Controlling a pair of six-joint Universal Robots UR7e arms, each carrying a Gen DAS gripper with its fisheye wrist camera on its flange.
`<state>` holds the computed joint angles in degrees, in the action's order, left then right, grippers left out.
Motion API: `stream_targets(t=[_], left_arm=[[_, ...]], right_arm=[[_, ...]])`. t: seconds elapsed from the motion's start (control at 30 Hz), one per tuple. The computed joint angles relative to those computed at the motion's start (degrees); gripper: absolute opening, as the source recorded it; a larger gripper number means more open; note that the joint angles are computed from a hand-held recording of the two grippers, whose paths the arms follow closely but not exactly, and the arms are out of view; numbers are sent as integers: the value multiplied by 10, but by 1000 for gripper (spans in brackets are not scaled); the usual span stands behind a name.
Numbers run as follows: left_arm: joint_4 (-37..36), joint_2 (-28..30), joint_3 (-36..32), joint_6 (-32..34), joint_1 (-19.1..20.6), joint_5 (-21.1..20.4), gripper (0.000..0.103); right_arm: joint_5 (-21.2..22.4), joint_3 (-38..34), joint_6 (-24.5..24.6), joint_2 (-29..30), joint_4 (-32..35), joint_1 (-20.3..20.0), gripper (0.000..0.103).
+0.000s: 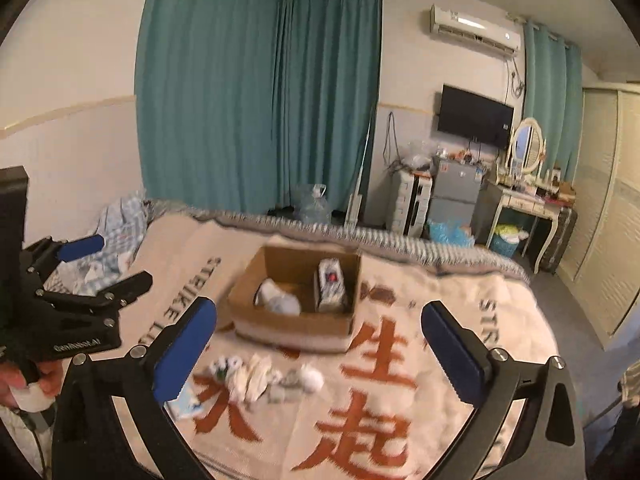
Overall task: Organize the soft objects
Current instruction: 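Grasp the light-blue pocket tissue pack with the left tool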
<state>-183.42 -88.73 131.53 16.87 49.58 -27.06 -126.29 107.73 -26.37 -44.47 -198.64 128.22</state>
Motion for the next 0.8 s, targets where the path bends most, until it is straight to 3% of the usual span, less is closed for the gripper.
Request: stream_targets(t=[0.17,0.27,0.4,0.5,0.6,0.8], left_arm=[[28,27,36,-78,67,-23,92],[43,58,44,-102,102,-27,92],[82,85,30,-126,149,-60,92],[106,105,29,-148,161,-24,90],[185,114,25,-187,179,-28,90],[225,129,0,-231,194,-17,90]], right_arm=[[-5,35,-5,60,-73,-30,103],[24,36,33,78,-25,-65,103],[36,26,33,110,-12,-96,103],[57,20,45,120,6,-117,103],[62,11,52,130,16,-132,103],[69,-7,60,142,34,-141,103]])
